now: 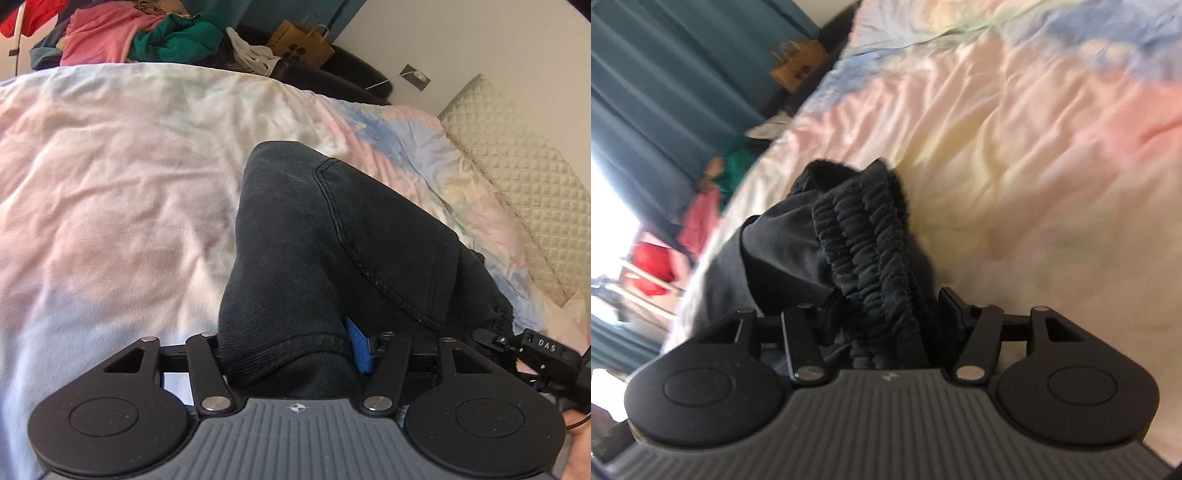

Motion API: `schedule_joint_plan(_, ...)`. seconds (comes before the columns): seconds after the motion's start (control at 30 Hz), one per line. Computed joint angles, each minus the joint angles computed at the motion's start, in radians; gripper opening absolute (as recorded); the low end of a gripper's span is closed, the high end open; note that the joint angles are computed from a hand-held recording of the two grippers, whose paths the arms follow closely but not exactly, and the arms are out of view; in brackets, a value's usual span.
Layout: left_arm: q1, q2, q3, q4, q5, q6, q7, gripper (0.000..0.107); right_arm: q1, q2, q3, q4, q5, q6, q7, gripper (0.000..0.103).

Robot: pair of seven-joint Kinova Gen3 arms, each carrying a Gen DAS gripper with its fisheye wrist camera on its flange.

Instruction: Fold clothes

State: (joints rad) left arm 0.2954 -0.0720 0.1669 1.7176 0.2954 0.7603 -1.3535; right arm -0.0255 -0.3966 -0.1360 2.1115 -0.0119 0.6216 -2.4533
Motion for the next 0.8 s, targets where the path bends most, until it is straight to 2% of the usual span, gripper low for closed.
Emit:
schedule_joint_plan(0.03, -0.037, -0.015, 0.046, -0.025, -0.041, 0.041, 0.025, 0.076, 0.038, -0.012, -0.036, -0.024, 0.004, 0.041, 0.024, 0.059)
schedule_joint_plan(0.07, -0.073, -0.031, 0.093, -0.053, -0.081, 0.081, 0.046, 0.078, 0.081, -0.025, -0.071, -0.052, 0.003, 0.081, 0.056, 0.058)
schedule_joint_plan(0.13, -0.108, -0.061, 0.157, -0.107, -0.163, 0.159, 0.106, 0.078, 0.164, -0.07, -0.147, -0.104, 0.026, 0.163, 0.09, 0.059)
schedule_joint_plan(0.17, -0.098, -0.073, 0.162, -0.132, -0.198, 0.19, 0.136, 0.079, 0.182, -0.091, -0.165, -0.132, 0.044, 0.203, 0.108, 0.059)
schedule_joint_plan(0.23, -0.035, -0.108, 0.122, -0.169, -0.241, 0.238, 0.166, 0.08, 0.165, -0.126, -0.154, -0.189, 0.058, 0.285, 0.129, 0.058)
schedule_joint_plan(0.3, 0.021, -0.152, 0.1, -0.2, -0.288, 0.278, 0.192, 0.084, 0.082, -0.155, -0.13, -0.241, 0.107, 0.366, 0.096, 0.059)
schedule_joint_plan(0.37, 0.015, -0.199, 0.14, -0.233, -0.332, 0.327, 0.215, 0.093, 0.013, -0.195, -0.135, -0.273, 0.152, 0.42, 0.063, 0.059)
schedule_joint_plan(0.4, 0.011, -0.224, 0.16, -0.245, -0.348, 0.342, 0.219, 0.096, 0.007, -0.216, -0.145, -0.29, 0.153, 0.443, 0.071, 0.058)
schedule_joint_plan(0.43, 0.012, -0.254, 0.167, -0.249, -0.347, 0.354, 0.213, 0.102, 0.007, -0.236, -0.157, -0.309, 0.148, 0.465, 0.084, 0.062)
schedule_joint_plan(0.47, 0.011, -0.284, 0.174, -0.255, -0.343, 0.366, 0.204, 0.103, 0.008, -0.254, -0.168, -0.33, 0.143, 0.487, 0.097, 0.066)
schedule_joint_plan(0.5, 0.009, -0.313, 0.181, -0.263, -0.337, 0.379, 0.194, 0.103, 0.017, -0.274, -0.192, -0.351, 0.143, 0.511, 0.107, 0.081)
schedule_joint_plan(0.53, 0.007, -0.337, 0.186, -0.276, -0.323, 0.399, 0.186, 0.103, 0.032, -0.294, -0.225, -0.372, 0.145, 0.536, 0.115, 0.089)
schedule_joint_plan(0.7, -0.014, -0.464, 0.194, -0.31, -0.253, 0.472, 0.147, 0.103, 0.109, -0.396, -0.391, -0.48, 0.134, 0.631, 0.19, 0.088)
schedule_joint_plan(0.8, -0.056, -0.538, 0.22, -0.321, -0.236, 0.531, 0.127, 0.103, 0.169, -0.459, -0.447, -0.53, 0.083, 0.668, 0.199, 0.088)
